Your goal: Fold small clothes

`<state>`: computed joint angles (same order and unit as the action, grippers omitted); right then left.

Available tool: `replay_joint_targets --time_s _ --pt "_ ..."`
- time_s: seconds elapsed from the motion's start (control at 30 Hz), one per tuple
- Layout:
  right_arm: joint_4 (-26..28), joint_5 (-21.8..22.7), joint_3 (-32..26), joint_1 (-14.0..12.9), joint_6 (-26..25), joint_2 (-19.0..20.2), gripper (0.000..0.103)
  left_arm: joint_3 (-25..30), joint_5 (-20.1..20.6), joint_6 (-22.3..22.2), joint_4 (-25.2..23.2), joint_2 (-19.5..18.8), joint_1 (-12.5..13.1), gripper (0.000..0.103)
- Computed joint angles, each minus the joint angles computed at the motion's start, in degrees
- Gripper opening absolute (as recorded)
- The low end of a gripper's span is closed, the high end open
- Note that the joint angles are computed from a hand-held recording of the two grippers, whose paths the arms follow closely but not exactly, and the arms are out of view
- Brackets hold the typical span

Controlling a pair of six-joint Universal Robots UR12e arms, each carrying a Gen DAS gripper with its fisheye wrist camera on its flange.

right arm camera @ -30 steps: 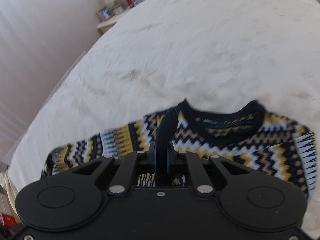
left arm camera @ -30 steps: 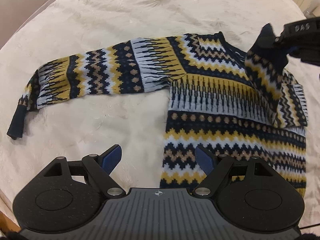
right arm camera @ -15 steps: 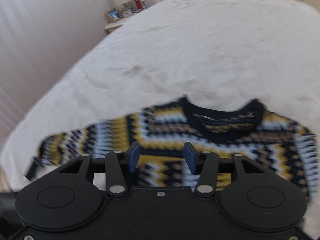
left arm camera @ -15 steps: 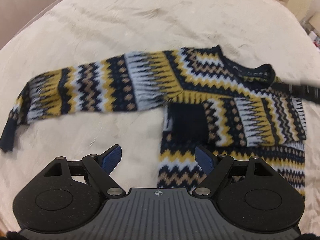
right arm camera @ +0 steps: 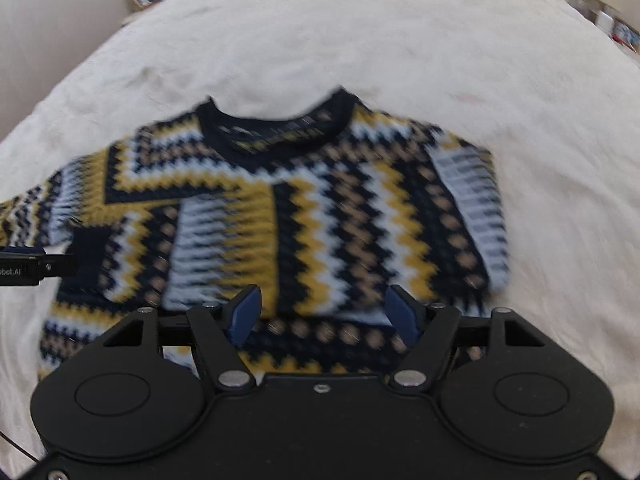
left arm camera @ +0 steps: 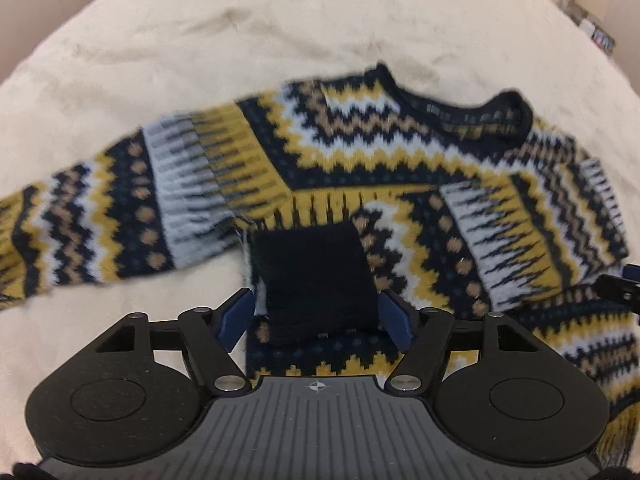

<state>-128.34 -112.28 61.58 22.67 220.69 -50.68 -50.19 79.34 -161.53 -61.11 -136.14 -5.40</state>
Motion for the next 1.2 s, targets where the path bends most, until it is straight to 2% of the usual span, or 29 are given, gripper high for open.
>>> replay_joint_targets --time_s 0.1,0.27,0.3,0.33,0.4,0.47,0.63,0.73,0.9,1.0,1.07,1.13,1.2 --pt "-0.5 0.6 1.8 -0.3 1.4 -0.8 0.072 1.5 -0.4 -2.6 -3.4 -1.1 0.1 0.06" --pt "-1.5 1.1 4.0 -0.5 2.8 -1.6 0.072 2.0 -2.6 -6.8 -4.1 -1.8 0.6 0.058" --pt "-1.5 1.4 4.3 -0.6 3.3 -1.8 0.072 1.5 -3.1 -7.5 -2.9 -1.6 0.7 0.045" --pt "-1.5 1.6 4.6 -0.6 3.7 -1.9 0.072 1.4 -3.0 -7.8 -2.1 -1.6 0.7 0.024" --pt "-1.4 2.0 5.2 -0.6 4.5 -2.2 0.072 0.6 -2.2 -7.3 0.1 -1.3 0.5 0.01" --pt "-1.5 2.4 5.6 -0.6 4.9 -2.4 0.072 -0.9 -2.0 -5.4 3.7 -0.6 0.2 0.008" --pt "-2.0 2.3 6.3 -0.6 5.5 -2.8 0.072 -5.6 -1.7 0.7 16.9 2.3 -0.4 0.007" --pt "-3.1 1.1 7.0 -0.7 5.8 -3.2 0.072 -4.9 -2.6 0.9 20.1 2.1 -0.3 0.008" --pt "-3.8 -0.3 7.7 -2.0 6.7 -3.5 0.072 -1.1 1.1 -0.4 17.5 -0.5 -0.6 0.008" --pt "-4.1 -1.2 7.5 -2.9 5.1 -3.4 0.072 1.3 4.5 -2.0 14.8 -2.2 -0.9 0.008" --pt "-4.6 -1.2 6.8 -3.4 3.8 -2.9 0.072 3.7 5.1 -2.9 9.7 -3.3 -0.7 0.008" --pt "-4.8 -0.9 5.9 -4.0 1.9 -2.3 0.073 7.4 5.7 -3.4 2.4 -5.1 -0.8 0.011" --pt "-3.4 0.0 4.7 -4.5 1.1 -1.5 0.073 9.4 6.9 -3.9 -1.6 -6.1 -0.9 0.012"
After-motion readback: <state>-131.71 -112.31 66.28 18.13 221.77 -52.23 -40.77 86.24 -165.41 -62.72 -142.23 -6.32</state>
